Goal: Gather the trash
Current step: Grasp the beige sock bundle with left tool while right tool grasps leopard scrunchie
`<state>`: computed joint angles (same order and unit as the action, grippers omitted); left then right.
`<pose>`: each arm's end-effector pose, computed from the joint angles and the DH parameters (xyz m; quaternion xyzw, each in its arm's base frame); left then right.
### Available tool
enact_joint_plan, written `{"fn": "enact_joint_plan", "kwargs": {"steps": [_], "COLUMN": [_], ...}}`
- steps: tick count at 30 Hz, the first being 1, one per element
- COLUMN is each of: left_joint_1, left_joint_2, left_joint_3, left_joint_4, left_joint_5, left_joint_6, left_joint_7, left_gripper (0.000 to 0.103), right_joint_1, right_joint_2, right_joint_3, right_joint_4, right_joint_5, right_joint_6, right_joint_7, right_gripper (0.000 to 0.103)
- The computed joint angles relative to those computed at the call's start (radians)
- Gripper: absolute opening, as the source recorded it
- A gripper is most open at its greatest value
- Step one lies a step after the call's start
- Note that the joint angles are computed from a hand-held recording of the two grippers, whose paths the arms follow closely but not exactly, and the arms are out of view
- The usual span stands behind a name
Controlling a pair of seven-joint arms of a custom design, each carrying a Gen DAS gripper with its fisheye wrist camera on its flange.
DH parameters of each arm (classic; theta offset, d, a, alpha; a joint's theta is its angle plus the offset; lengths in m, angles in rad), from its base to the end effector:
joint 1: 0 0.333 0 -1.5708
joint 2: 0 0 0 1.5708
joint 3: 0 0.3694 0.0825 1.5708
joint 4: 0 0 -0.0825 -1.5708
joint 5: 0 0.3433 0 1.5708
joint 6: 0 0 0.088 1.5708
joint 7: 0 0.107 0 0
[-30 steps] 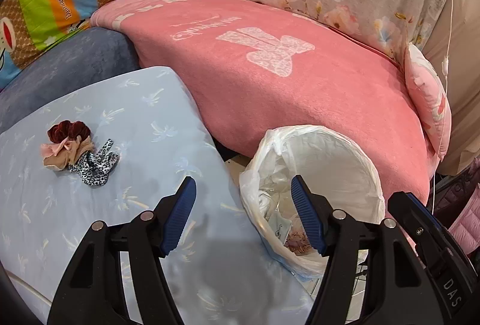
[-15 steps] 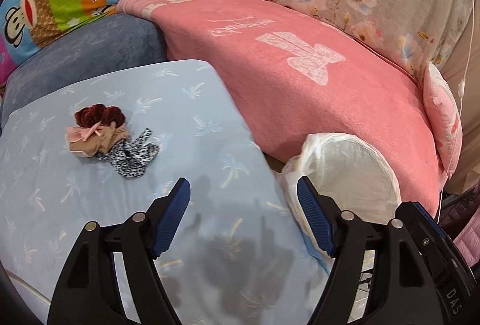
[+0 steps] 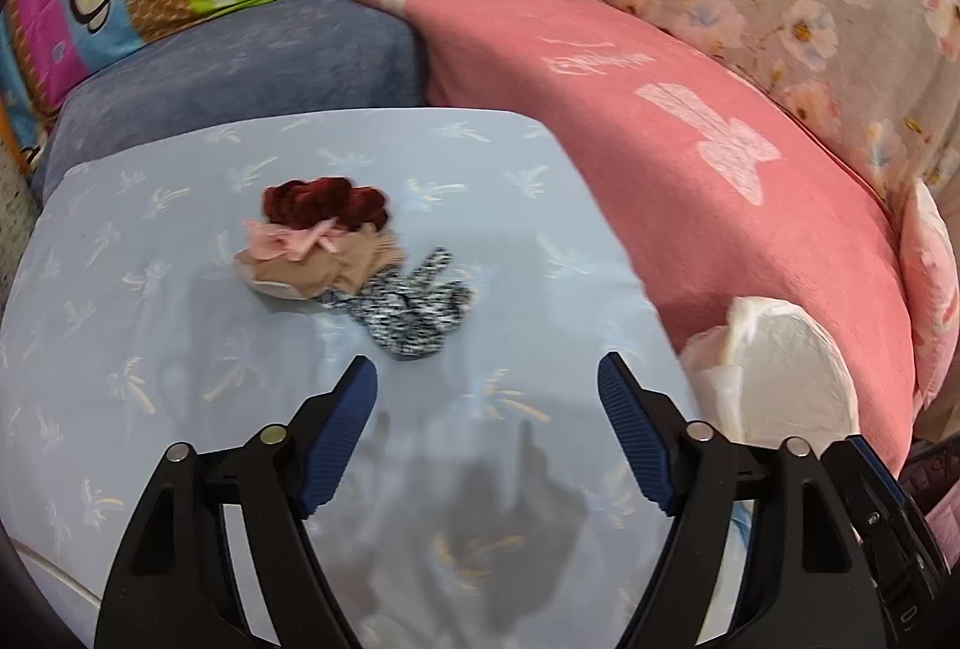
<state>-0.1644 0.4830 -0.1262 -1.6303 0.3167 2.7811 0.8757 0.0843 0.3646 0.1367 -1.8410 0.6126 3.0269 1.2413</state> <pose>0.6865 -0.1998 0.4867 -0.7234 0.6027 -0.2921 0.1675 0.6597 0.0899 0.4918 -0.6242 0.6629 -0.1658 0.3787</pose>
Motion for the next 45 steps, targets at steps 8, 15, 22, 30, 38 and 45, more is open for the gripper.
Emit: {"fn": "enact_joint_plan", "kwargs": {"steps": [8, 15, 22, 30, 38, 45], "left_joint_1": [0.038, 0.086, 0.124, 0.151, 0.202, 0.226], "left_joint_2": [-0.007, 0.023, 0.075, 0.143, 0.164, 0.138], "left_joint_3": [0.040, 0.041, 0.026, -0.012, -0.076, -0.100], "left_joint_4": [-0.032, -0.010, 0.048, 0.136, 0.138, 0.073], "left_joint_5": [0.007, -0.014, -0.052, -0.110, -0.213, -0.278], "left_joint_6": [0.002, -0.024, -0.054, -0.080, -0.065, -0.002], "left_joint_7": [-0.045, -0.046, -0.023, 0.053, 0.155, 0.207], "left_gripper": [0.079, 0.079, 0.079, 0.075, 0.062, 0.063], "right_joint_1": [0.064, 0.109, 0.154, 0.183, 0.199, 0.196], "right_joint_2": [0.062, 0.145, 0.244, 0.380, 0.516, 0.601], "right_joint_3": [-0.028, -0.047, -0.065, -0.073, -0.080, -0.068], "right_joint_4": [0.085, 0.196, 0.335, 0.544, 0.755, 0.889], "right_joint_5": [-0.077, -0.149, -0.218, -0.280, -0.326, -0.336], "right_joint_6": [-0.054, -0.113, -0.185, -0.291, -0.410, -0.504], "right_joint_7": [0.051, 0.103, 0.161, 0.216, 0.257, 0.270], "right_gripper": [0.037, 0.039, 0.039, 0.039, 0.039, 0.033]}}
